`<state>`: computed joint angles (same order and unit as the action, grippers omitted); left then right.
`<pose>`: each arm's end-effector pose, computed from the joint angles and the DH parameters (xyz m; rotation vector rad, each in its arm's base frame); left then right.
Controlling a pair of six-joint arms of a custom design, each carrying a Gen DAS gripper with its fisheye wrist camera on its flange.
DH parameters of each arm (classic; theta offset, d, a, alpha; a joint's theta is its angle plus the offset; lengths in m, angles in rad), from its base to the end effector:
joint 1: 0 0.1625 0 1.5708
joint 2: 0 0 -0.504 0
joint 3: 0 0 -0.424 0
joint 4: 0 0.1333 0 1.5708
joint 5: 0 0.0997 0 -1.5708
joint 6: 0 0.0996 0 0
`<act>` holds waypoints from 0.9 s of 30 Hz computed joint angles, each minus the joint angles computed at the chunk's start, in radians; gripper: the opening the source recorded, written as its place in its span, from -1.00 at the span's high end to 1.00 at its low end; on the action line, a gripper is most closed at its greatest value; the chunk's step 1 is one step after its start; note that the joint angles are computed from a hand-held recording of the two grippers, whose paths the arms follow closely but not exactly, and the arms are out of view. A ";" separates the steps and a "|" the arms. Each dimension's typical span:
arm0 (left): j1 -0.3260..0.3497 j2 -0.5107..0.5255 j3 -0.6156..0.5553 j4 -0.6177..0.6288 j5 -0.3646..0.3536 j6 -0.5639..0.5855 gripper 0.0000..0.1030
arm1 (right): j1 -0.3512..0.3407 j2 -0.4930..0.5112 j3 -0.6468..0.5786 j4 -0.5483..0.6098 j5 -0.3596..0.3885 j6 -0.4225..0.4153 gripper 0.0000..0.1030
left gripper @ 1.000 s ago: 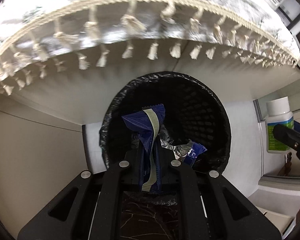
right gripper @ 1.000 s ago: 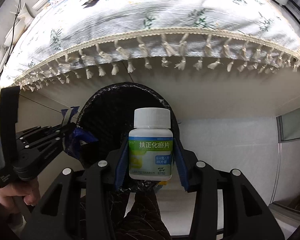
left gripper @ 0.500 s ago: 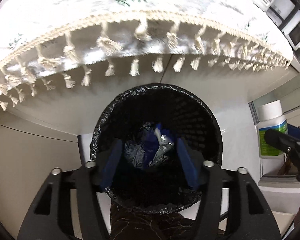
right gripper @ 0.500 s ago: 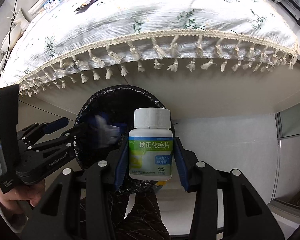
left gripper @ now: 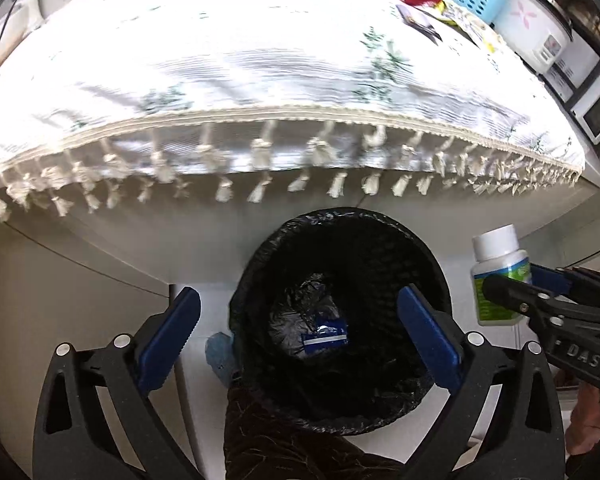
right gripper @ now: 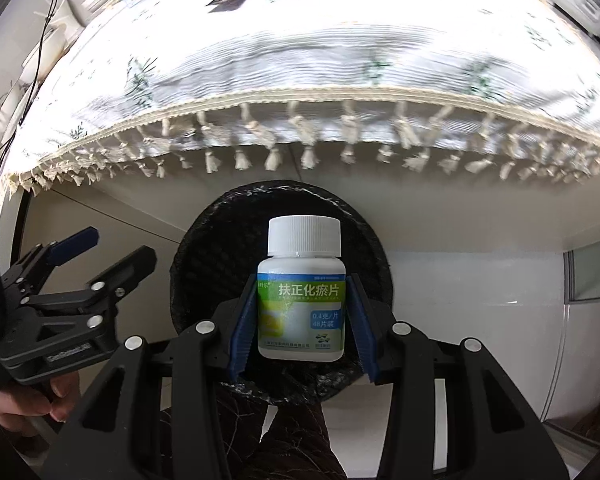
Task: Collect trash
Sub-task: 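Open the right tool to drop the pill bottle into the bin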
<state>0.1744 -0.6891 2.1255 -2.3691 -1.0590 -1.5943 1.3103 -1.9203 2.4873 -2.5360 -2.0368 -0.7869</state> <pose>-0.4354 -0.2616 -0.0664 -0.0309 2.4224 -0.5696 0.0053 -0.3238 0.3649 0.5437 -2.4857 0.1425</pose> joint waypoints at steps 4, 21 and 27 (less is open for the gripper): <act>-0.006 -0.033 0.028 0.018 -0.008 -0.041 -0.88 | 0.011 0.038 0.018 -0.030 -0.008 0.005 0.20; -0.037 -0.130 0.114 0.110 -0.046 -0.191 -0.88 | 0.043 0.243 0.108 -0.234 -0.068 -0.024 0.19; -0.042 -0.142 0.126 0.129 -0.048 -0.209 -0.88 | 0.057 0.262 0.120 -0.269 -0.068 -0.023 0.10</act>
<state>0.1323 -0.8308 2.2513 -2.2403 -1.1073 -1.8028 1.3671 -1.6587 2.6077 -2.8046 -2.1052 -0.8096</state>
